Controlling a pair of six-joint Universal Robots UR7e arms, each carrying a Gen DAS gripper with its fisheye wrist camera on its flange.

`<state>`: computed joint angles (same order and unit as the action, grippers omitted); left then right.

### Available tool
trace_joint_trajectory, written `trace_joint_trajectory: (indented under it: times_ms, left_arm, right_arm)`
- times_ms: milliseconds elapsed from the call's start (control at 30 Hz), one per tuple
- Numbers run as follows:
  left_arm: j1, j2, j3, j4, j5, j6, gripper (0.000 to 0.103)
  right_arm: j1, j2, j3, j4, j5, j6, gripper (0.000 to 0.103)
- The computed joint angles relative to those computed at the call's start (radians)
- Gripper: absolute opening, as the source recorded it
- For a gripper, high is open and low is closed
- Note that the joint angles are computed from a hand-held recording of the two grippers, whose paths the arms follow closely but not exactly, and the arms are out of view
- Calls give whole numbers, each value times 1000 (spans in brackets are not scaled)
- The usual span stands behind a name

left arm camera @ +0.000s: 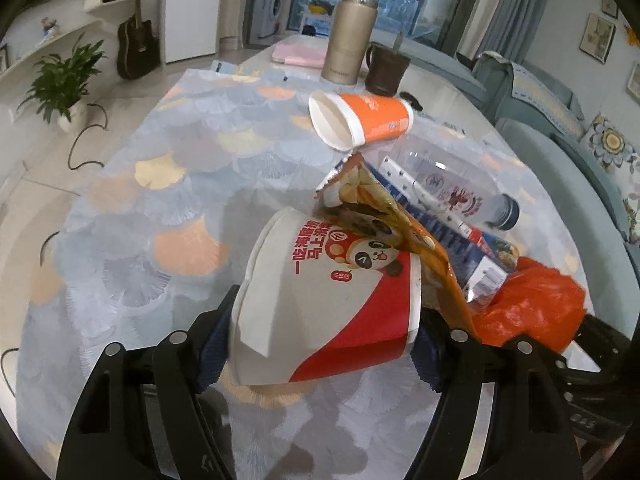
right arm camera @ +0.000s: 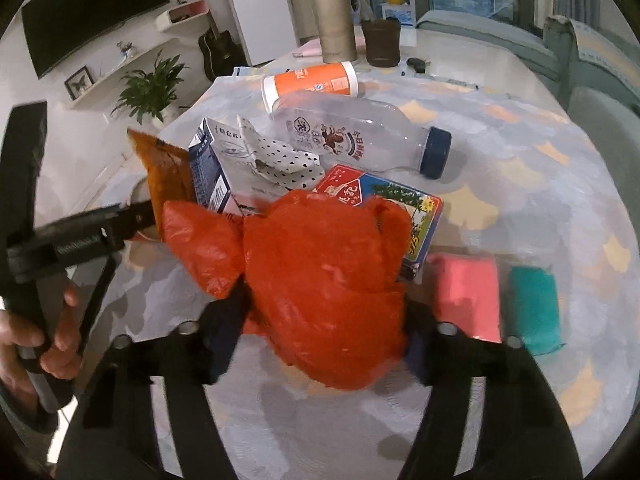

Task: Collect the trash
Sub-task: 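Grasp the red-and-white paper cup with the left gripper while the right grasps the red plastic bag, then carry the cup and bag with both grippers over the basket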

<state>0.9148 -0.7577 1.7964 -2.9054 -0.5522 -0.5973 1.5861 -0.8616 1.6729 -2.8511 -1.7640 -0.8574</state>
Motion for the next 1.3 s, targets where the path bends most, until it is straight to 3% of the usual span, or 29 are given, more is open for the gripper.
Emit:
trace_joint_trajectory:
  times_ms: [67,167,367,500,867,1067,1167,1300]
  left_arm:
    - [-9,-6,5,-14,8,4,72]
    - [-32,-24,23,-50,27,14,72]
    - [-88,-23,30,-174,78,118,72]
    - [-121,13,-8,-282,52,240,72]
    - [-161,201,-251,-343,-164,458,72]
    - [-177,330,-436,-253,-268,510,72]
    - [-189,410,-547,-184,-313,539,72]
    - [-191,494,-668,-85,-396,538,72]
  right_arm:
    - [-4,-14,9,12,20,6,36]
    - [-10,-42,30,4,52,10,32]
    - [-17,-115,77,-49,119,31,31]
    - [-21,-155,101,-113,129,44,31]
    - [-99,-300,142,-279,112,115,31]
    - [-178,-364,137,-320,95,174,31]
    - [-242,-393,116,-275,117,262,31]
    - [-310,-397,91,-268,90,336,31]
